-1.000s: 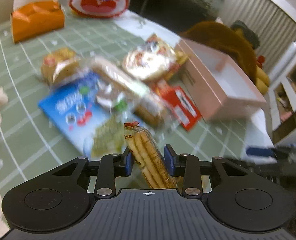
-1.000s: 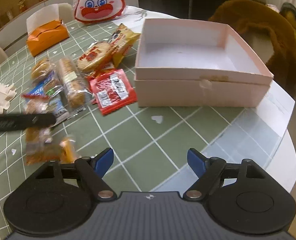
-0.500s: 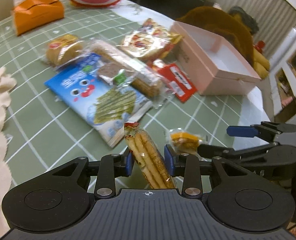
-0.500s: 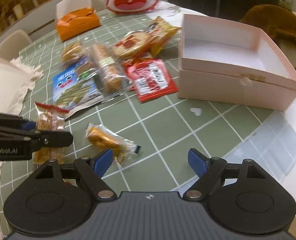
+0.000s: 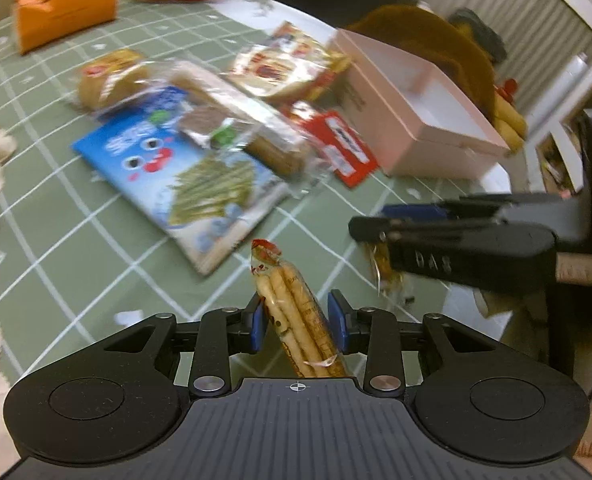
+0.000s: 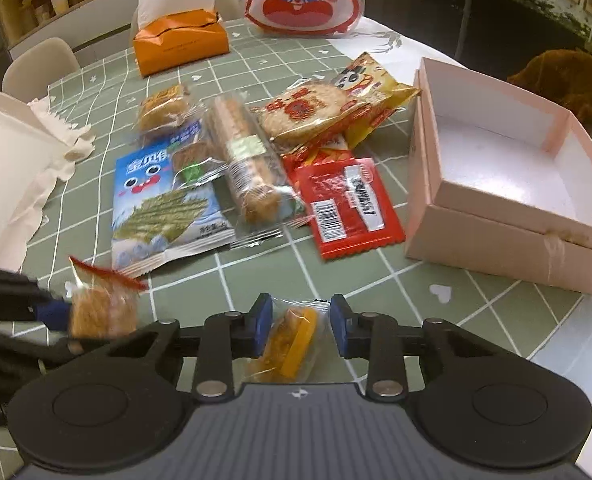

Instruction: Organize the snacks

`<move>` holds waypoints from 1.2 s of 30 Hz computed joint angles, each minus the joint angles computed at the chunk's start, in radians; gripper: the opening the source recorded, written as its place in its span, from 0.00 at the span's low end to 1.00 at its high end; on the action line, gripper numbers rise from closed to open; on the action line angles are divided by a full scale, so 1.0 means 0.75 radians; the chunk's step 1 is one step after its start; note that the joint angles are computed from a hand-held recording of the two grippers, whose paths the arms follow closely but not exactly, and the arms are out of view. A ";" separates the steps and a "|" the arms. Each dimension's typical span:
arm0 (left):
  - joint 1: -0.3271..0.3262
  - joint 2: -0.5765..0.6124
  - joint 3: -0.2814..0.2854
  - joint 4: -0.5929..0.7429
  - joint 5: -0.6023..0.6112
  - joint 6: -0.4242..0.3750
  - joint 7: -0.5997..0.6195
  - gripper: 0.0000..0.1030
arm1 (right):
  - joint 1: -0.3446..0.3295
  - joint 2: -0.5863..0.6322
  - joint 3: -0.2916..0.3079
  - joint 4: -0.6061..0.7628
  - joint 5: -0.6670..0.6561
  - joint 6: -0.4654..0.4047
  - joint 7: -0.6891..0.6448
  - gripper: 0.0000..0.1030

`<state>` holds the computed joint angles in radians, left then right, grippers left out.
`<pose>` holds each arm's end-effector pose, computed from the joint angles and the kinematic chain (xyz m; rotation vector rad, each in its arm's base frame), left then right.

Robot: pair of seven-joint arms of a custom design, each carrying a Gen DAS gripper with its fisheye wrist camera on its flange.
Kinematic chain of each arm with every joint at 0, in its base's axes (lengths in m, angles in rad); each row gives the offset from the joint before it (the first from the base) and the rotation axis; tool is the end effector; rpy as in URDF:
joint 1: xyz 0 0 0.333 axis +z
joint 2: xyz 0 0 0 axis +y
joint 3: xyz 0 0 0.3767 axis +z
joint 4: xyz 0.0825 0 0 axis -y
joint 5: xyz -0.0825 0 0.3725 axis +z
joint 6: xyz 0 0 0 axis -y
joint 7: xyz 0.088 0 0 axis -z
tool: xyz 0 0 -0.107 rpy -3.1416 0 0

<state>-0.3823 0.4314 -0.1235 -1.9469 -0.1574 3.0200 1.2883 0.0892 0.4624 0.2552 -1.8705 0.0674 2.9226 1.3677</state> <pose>0.6085 -0.3112 0.3962 -1.9732 2.0639 -0.9398 0.6686 0.2076 0.4039 -2.1619 1.3941 -0.3866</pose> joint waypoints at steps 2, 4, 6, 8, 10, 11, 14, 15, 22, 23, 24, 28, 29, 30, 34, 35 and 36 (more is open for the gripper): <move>0.011 0.011 -0.024 0.018 0.008 -0.009 0.036 0.35 | 0.038 -0.002 -0.067 0.006 -0.022 -0.010 0.072 0.30; 0.009 0.020 -0.035 0.035 0.020 -0.016 0.068 0.35 | 0.086 -0.017 -0.150 -0.008 -0.065 -0.012 0.166 0.30; 0.001 0.029 -0.038 0.055 0.032 -0.031 0.093 0.35 | 0.122 -0.040 -0.217 -0.039 -0.119 -0.006 0.260 0.30; 0.003 0.037 -0.049 0.075 0.036 -0.055 0.121 0.35 | 0.109 -0.072 -0.222 -0.088 -0.140 0.002 0.309 0.30; 0.001 0.045 -0.055 0.092 0.040 -0.077 0.144 0.35 | 0.058 -0.107 -0.174 -0.141 -0.121 0.006 0.299 0.31; 0.012 0.051 -0.071 0.103 0.034 -0.091 0.164 0.35 | 0.039 -0.120 -0.151 -0.159 -0.109 0.002 0.288 0.31; 0.051 0.068 -0.128 0.133 0.003 -0.126 0.247 0.35 | -0.004 -0.150 -0.091 -0.193 -0.048 -0.019 0.248 0.31; 0.048 0.075 -0.130 0.144 0.001 -0.140 0.263 0.36 | -0.004 -0.156 -0.087 -0.200 -0.038 -0.021 0.240 0.32; -0.122 0.062 0.078 0.128 0.120 -0.122 0.077 0.38 | 0.171 -0.175 -0.292 -0.260 -0.296 0.113 0.413 0.64; -0.134 0.062 0.097 0.127 0.140 -0.117 0.046 0.38 | 0.158 -0.176 -0.284 -0.267 -0.308 0.126 0.417 0.66; -0.143 0.061 0.112 0.125 0.155 -0.114 0.016 0.38 | 0.128 -0.176 -0.256 -0.270 -0.301 0.133 0.408 0.66; -0.117 0.061 0.089 0.120 0.151 -0.103 -0.050 0.37 | 0.085 -0.172 -0.227 -0.274 -0.279 0.155 0.436 0.75; -0.114 0.060 0.086 0.119 0.155 -0.105 -0.058 0.37 | 0.087 -0.168 -0.233 -0.268 -0.285 0.148 0.450 0.76; -0.112 0.061 0.085 0.122 0.160 -0.109 -0.066 0.37 | 0.072 -0.160 -0.218 -0.254 -0.281 0.129 0.444 0.76; -0.094 0.054 0.065 0.116 0.169 -0.118 -0.072 0.37 | 0.019 -0.113 -0.149 -0.193 -0.250 0.081 0.354 0.76; -0.091 0.054 0.063 0.115 0.170 -0.118 -0.075 0.37 | 0.027 -0.103 -0.153 -0.180 -0.254 0.085 0.348 0.73; -0.090 0.054 0.061 0.113 0.170 -0.116 -0.081 0.37 | 0.024 -0.093 -0.143 -0.167 -0.251 0.089 0.334 0.69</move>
<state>-0.4496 0.4716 -0.0777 -1.8618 -0.0303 2.9327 1.2276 0.1073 0.3924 0.1480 -1.9959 -0.1206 2.9892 1.6181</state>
